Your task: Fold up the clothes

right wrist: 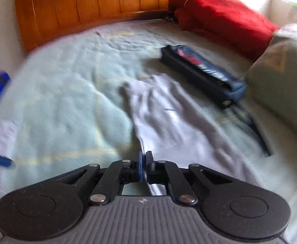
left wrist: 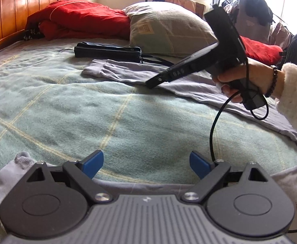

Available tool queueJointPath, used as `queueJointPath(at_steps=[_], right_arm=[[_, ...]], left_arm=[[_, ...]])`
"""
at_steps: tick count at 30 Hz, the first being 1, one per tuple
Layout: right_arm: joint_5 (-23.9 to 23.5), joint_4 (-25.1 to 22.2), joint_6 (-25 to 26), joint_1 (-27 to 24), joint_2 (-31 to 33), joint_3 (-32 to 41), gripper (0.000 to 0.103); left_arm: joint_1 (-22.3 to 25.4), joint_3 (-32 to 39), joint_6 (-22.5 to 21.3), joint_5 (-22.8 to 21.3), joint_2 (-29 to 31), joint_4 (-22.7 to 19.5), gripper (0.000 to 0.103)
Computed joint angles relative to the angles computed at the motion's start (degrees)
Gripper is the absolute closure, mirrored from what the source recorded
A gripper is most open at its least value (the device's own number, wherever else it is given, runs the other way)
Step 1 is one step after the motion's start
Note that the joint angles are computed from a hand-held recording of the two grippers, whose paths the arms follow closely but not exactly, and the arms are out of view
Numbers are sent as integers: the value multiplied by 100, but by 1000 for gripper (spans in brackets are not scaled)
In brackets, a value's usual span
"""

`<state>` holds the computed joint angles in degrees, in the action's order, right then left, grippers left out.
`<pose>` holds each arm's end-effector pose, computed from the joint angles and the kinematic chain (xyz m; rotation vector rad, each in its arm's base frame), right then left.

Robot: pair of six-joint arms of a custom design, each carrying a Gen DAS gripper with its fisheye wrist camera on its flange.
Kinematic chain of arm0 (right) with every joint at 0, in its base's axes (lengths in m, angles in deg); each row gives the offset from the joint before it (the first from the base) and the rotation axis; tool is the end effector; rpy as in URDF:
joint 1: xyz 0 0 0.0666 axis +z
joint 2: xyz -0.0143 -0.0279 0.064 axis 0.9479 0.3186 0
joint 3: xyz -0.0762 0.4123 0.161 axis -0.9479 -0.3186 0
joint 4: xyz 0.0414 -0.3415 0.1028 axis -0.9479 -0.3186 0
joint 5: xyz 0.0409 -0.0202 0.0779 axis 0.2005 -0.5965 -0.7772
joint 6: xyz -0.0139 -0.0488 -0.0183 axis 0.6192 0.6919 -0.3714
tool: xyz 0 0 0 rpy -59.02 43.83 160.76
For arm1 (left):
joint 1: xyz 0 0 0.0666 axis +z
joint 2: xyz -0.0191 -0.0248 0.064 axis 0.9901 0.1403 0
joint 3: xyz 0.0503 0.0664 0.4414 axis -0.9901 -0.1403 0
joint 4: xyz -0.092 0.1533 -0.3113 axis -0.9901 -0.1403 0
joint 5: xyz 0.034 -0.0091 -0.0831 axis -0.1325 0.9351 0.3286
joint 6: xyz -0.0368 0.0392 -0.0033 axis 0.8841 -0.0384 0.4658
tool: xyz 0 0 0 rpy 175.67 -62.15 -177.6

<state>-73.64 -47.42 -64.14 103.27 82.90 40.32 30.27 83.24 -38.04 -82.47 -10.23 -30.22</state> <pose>0.4318 0.2818 0.3264 -1.0415 2.2478 0.5845 0.1842 -0.2122 0.3321 0.2063 2.3083 -0.2924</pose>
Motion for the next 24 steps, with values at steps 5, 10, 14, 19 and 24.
queueJointPath(at_steps=[5,10,14,19,24], right_arm=[[-480,-360,26,-73,61,271,76],[222,29,-415,-165,213,612,63],[613,261,-627,-174,572,955,48],[416,352,-889,-164,1054,1323,53],[619,320,-762,-11,1396,1608,87]], left_arm=[[22,-78,-34,8,-154,45,12],[188,-111,-192,275,-272,113,12],[173,-154,-348,277,-198,267,12],[224,-244,-441,405,-63,488,12],[269,-332,-501,420,23,604,12]])
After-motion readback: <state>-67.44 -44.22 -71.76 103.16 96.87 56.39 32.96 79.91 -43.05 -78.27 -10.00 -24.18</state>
